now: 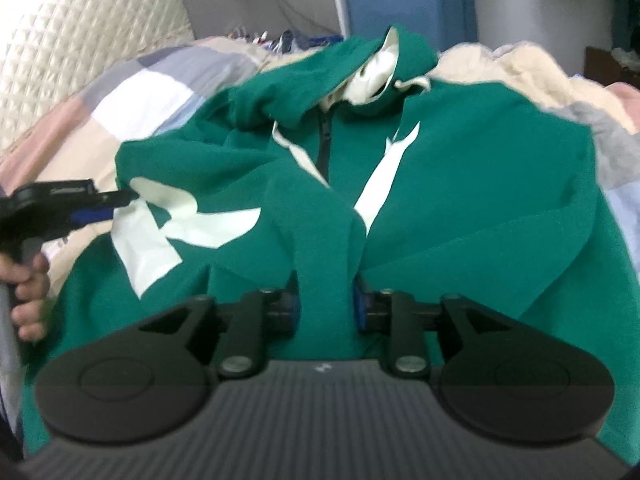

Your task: Fold large clothes

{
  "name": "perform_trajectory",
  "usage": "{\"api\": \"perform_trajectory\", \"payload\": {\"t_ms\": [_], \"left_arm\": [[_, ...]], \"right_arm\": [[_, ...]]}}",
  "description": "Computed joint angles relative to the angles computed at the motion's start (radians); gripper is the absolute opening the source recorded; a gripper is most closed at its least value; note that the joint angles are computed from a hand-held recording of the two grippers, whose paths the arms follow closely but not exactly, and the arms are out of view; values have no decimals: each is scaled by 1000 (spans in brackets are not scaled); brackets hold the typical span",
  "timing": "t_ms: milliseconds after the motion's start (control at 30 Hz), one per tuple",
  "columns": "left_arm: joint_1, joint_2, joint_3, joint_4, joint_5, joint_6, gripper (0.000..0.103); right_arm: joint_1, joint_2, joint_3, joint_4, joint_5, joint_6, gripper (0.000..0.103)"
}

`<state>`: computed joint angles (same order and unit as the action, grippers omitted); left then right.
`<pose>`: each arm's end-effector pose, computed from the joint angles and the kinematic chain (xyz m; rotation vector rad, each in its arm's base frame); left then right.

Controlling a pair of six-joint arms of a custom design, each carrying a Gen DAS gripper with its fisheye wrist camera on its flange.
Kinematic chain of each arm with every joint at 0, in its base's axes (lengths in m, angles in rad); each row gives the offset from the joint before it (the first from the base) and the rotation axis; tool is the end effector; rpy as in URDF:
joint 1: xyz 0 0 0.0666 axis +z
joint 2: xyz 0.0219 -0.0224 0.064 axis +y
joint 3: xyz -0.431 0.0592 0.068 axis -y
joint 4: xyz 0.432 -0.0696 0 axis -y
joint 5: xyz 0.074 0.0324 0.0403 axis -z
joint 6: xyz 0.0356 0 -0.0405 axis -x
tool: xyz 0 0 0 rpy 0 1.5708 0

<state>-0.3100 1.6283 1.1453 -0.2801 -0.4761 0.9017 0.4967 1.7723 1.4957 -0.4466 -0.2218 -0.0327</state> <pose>0.5509 -0.1597 0.2832 -0.8683 2.0584 -0.0975 0.5870 0.3266 0.3492 -0.6486 2.2372 0.5246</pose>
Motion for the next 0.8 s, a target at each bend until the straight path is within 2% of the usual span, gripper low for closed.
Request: {"api": "perform_trajectory", "payload": {"t_ms": [67, 100, 233, 300, 367, 500, 600, 800], "left_arm": [[-21, -22, -9, -8, -2, 5, 56], [-32, -30, -10, -5, -1, 1, 56], [-93, -56, -3, 1, -36, -32, 56], [-121, -61, -7, 47, -13, -67, 56], [-146, -50, 0, 78, -7, -88, 56], [-175, 1, 51, 40, -13, -143, 56], [-170, 33, 64, 15, 14, -131, 56], [-144, 92, 78, -37, 91, -79, 55]], "right_arm": [[-1, -20, -19, 25, -2, -15, 48], [0, -31, -31, 40, -4, -14, 50], [9, -94, -103, 148, 10, 4, 49], [14, -123, -140, 207, 24, 11, 48], [13, -141, -158, 218, 9, 2, 49], [13, -140, -159, 195, -3, 22, 47], [14, -108, -126, 126, 20, 22, 45], [16, -46, -82, 53, 29, 21, 43]]}}
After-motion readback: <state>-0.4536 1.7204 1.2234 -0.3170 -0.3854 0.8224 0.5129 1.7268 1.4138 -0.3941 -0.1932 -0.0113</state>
